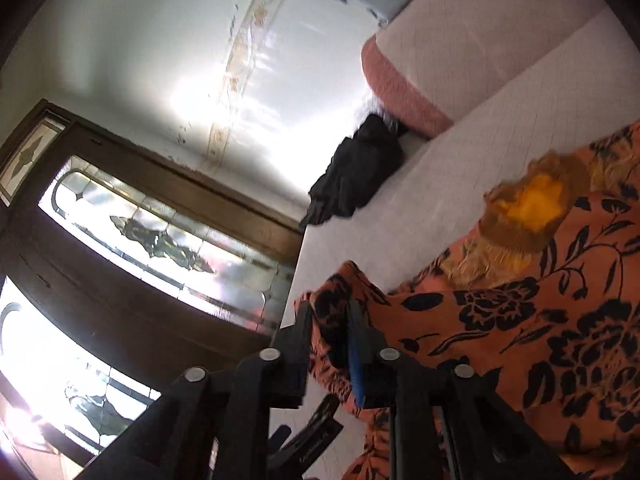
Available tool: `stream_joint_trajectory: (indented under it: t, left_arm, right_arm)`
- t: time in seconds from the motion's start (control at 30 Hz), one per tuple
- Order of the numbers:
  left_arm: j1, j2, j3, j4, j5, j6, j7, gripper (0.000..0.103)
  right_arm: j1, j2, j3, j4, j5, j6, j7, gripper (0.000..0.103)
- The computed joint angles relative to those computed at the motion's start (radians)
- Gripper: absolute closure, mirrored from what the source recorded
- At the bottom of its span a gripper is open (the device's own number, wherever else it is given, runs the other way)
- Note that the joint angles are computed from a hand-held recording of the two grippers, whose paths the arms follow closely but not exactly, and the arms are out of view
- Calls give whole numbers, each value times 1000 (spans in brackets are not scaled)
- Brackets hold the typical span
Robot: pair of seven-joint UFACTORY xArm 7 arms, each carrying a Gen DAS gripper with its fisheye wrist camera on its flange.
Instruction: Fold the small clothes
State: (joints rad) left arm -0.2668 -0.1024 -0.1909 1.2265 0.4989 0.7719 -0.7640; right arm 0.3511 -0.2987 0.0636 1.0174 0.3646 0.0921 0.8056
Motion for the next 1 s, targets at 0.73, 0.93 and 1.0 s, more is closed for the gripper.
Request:
stream_joint_trajectory:
  t: [0.73,0.93,1.0]
  left_arm:
    - [-105,150,13,115,-223,104,225,0]
    - [-35,84,54,108,-92,-20,71,0]
    - [-1,114,75,144,-87,-47,48,0]
  right_arm:
    - [-296,-306,-12,-186,-254,708,86,47]
    - [-319,-363,41,-196,-325,558,66,43]
    - [-318,-359,41,-200,-325,551,69,43]
